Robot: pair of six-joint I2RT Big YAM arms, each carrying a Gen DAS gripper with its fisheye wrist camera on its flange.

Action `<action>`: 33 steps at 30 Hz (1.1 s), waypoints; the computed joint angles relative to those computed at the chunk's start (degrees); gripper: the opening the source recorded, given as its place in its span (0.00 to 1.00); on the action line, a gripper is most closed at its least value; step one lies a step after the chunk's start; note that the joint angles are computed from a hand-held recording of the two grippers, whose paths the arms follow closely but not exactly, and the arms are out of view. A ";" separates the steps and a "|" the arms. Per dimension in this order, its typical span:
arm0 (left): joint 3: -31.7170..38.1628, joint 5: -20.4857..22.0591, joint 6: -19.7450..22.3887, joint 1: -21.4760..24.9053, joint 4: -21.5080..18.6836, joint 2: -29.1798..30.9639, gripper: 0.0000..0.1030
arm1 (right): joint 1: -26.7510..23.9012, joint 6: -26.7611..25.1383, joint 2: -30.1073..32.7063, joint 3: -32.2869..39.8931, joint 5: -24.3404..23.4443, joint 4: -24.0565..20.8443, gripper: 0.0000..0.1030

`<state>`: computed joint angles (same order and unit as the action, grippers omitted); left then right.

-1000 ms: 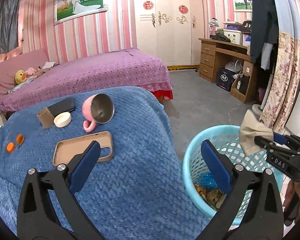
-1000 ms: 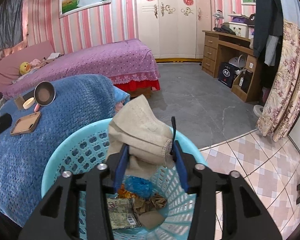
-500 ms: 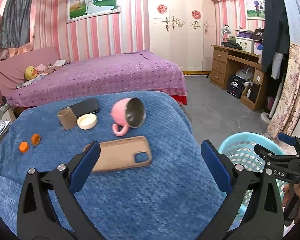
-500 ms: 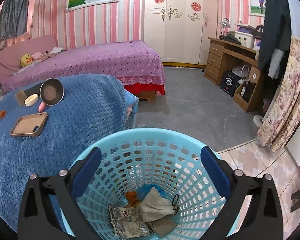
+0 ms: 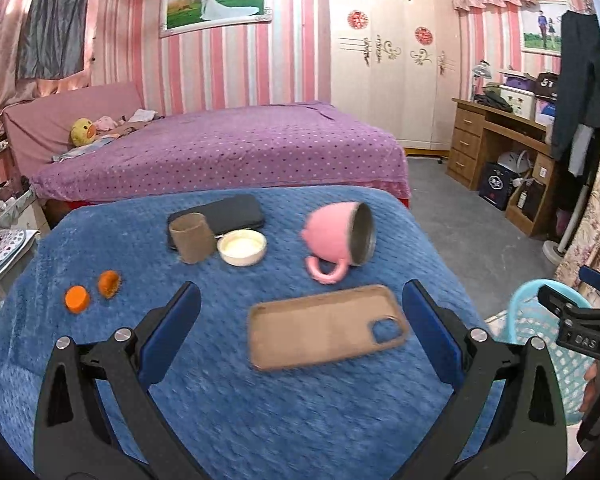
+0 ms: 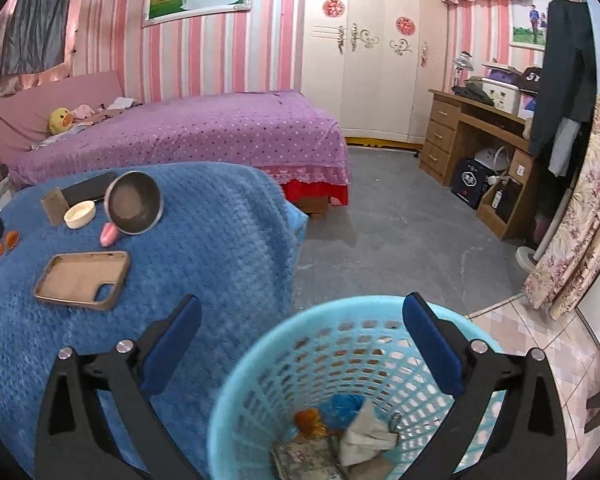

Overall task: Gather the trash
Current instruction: 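Move both tools back over the bed toward the orange disc and white bowl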

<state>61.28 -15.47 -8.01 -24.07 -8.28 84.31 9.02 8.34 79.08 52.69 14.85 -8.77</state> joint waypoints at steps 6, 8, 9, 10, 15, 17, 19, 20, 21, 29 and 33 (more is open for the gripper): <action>0.26 1.94 -0.40 4.80 0.75 0.70 0.95 | 3.00 0.83 2.46 2.61 0.65 -1.36 0.95; 1.19 3.66 -1.68 6.60 -1.23 1.19 0.95 | 3.71 1.50 3.24 3.40 0.63 -1.40 0.95; 1.43 4.42 -1.93 7.60 -1.82 1.22 0.95 | 4.28 1.94 3.69 3.93 0.94 -1.39 0.95; 1.25 4.55 -2.01 8.21 -1.52 1.09 0.95 | 4.49 2.25 4.02 4.27 0.98 -1.33 0.95; 0.50 4.85 -0.33 11.07 -0.78 0.92 0.95 | 6.83 4.21 6.07 6.46 1.59 -1.12 0.95; 0.50 5.03 0.31 12.48 -1.05 1.31 0.95 | 7.57 4.11 7.13 7.64 1.50 -1.69 0.95; 0.72 5.51 0.21 13.81 -1.52 1.80 0.95 | 8.41 4.10 8.44 8.95 0.99 -2.61 0.95; 0.82 6.18 0.16 14.64 -1.77 2.09 0.95 | 8.94 3.96 9.13 9.66 1.01 -2.97 0.95; 0.91 6.67 0.12 15.26 -1.96 2.29 0.95 | 9.44 3.76 9.65 10.18 1.15 -3.16 0.95; 0.93 9.33 1.10 20.97 -3.61 3.69 0.95 | 12.57 3.68 13.19 13.56 1.48 -3.99 0.95; 1.76 10.42 1.64 24.05 -5.50 5.16 0.95 | 13.79 3.57 14.86 15.03 2.30 -4.22 0.95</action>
<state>63.04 -5.05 -6.37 -0.02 -13.78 89.47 22.81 11.92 93.94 67.73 17.15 -12.98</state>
